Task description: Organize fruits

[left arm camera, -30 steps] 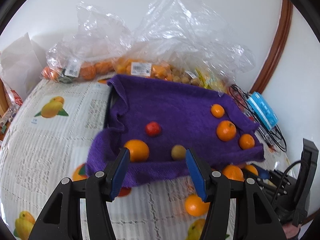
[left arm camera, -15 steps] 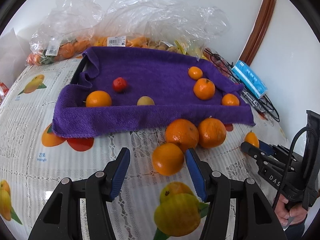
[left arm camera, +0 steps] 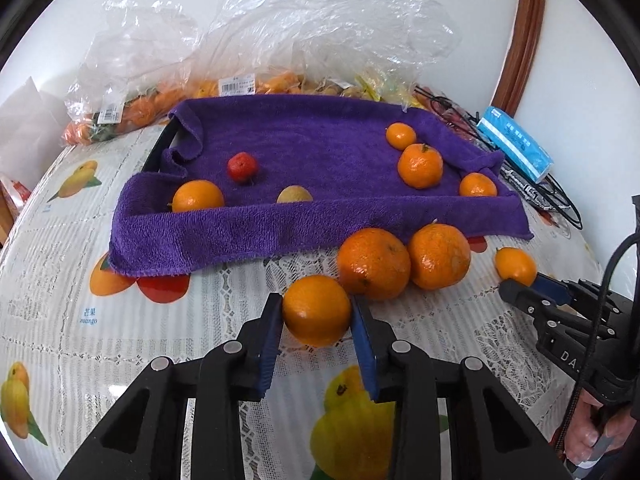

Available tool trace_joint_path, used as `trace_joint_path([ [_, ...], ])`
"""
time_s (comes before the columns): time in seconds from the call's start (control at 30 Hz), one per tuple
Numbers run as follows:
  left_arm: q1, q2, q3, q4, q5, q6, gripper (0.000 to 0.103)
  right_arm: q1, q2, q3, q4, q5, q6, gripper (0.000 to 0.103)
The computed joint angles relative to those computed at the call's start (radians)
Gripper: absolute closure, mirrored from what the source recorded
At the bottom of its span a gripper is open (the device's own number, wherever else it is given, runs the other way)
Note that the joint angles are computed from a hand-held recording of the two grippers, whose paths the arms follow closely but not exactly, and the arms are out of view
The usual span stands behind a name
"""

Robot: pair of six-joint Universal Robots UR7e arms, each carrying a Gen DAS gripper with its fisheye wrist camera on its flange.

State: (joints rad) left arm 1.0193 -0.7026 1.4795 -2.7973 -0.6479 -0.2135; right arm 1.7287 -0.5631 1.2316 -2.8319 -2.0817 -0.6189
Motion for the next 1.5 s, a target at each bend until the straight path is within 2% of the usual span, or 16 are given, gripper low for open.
trace_joint_path([
  [0.43, 0.004, -0.002, 0.003, -0.01, -0.012, -0.003, 0.071, -0.003, -0.001, -0.005, 0.007, -0.002, 0.008, 0.065],
  [1.2, 0.001, 0.004, -0.006, 0.003, 0.001, -0.01, 0.071, -0.003, 0.001, -0.007, 0.007, -0.002, 0.006, 0.065],
  [1.4, 0.005, -0.006, 0.005, -0.014, -0.023, -0.014, 0.071, -0.004, 0.0, -0.007, 0.01, 0.003, 0.01, 0.065],
  [1.5, 0.006, -0.017, 0.016, -0.028, -0.041, -0.015, 0.071, -0.003, 0.001, -0.006, -0.007, -0.008, 0.011, 0.072],
])
